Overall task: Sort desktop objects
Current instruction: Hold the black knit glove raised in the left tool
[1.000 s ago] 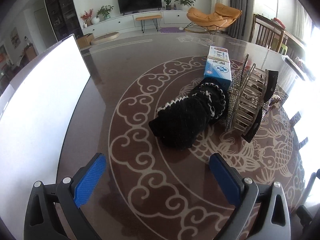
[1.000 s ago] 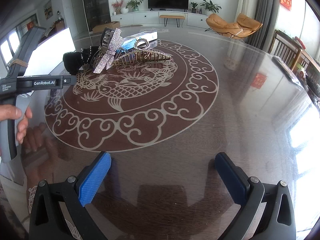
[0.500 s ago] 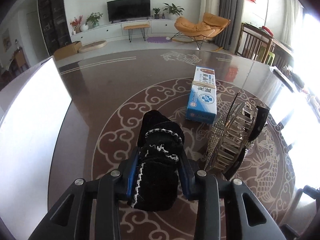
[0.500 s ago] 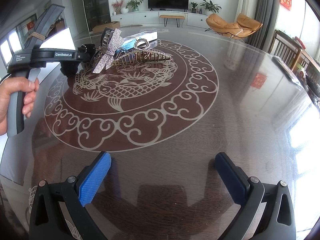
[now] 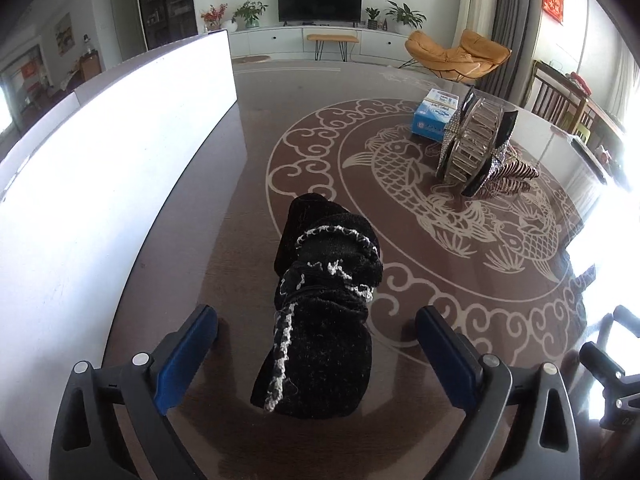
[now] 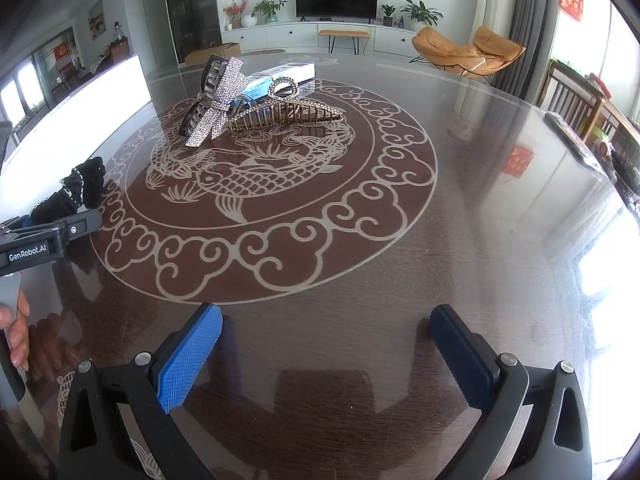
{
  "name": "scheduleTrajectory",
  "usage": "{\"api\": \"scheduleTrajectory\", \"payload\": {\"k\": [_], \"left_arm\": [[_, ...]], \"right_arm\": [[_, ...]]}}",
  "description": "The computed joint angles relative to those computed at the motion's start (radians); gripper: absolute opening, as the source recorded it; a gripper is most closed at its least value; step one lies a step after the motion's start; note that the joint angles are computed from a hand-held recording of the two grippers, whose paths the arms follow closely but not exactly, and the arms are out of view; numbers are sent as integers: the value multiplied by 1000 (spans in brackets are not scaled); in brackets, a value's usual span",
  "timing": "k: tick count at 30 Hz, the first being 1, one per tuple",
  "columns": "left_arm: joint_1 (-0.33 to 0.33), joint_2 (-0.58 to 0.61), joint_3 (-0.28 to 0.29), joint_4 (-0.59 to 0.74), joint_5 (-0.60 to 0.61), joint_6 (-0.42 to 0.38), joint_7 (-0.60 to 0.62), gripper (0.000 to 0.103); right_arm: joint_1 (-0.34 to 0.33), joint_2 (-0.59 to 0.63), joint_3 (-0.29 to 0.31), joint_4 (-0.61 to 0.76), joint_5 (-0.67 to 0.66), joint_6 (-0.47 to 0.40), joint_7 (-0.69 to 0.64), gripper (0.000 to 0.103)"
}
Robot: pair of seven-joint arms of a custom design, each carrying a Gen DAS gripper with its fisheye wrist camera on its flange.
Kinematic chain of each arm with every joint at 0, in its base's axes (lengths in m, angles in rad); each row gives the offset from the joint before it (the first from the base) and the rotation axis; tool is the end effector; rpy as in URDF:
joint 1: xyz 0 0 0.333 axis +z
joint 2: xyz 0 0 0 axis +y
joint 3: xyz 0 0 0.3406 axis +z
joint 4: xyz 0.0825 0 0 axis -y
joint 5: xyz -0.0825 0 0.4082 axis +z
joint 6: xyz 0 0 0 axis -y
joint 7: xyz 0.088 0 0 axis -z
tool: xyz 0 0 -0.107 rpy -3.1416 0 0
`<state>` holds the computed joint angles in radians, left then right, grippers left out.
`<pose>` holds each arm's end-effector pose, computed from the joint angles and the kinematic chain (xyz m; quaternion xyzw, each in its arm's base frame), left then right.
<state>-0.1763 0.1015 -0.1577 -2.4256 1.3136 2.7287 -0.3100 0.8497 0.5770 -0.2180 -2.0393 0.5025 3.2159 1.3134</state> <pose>0.4642 -0.2002 0.2753 -0.7840 0.5401 -0.1730 0.2523 0.5512 0.3587 0.2304 -0.8062 0.5071 -0.1655 0.2561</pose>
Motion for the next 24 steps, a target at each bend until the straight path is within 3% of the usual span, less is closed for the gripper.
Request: {"api": "scheduleTrajectory", "payload": {"k": [24], "left_arm": [[-8, 20, 3, 12, 6, -18, -18, 103]], "right_arm": [[1, 2, 0, 2, 4, 1, -3, 103]]}}
